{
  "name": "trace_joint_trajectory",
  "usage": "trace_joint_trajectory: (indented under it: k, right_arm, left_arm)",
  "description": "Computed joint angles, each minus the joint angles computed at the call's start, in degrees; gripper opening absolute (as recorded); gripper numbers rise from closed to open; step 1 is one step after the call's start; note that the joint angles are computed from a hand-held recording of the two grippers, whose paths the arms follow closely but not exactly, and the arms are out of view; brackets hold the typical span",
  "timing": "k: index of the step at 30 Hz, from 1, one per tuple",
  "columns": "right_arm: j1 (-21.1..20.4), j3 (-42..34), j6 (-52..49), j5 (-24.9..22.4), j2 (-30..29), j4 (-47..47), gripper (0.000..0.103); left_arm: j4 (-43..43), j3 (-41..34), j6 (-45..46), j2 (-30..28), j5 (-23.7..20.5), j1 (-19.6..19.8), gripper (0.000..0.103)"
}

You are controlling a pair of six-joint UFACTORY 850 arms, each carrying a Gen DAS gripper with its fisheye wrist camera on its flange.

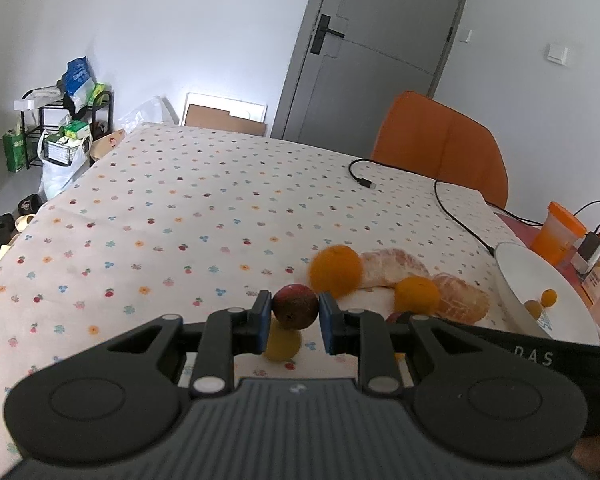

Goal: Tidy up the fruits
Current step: 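Grasp a dark red plum with the right gripper while the left gripper grasps another, then carry both red plums over the white plate and open both grippers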

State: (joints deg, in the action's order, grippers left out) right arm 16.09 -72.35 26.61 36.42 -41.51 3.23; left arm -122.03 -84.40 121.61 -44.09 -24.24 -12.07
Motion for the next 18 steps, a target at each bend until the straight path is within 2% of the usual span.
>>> trace_joint_trajectory:
  k: [18]
  right_arm:
    - [-0.9,13.7,-5.2,9.9,8.7,9.0,0.018]
  left_arm:
    - [-1.1,2.5,3.5,2.1,-2.5,-4.1,0.024]
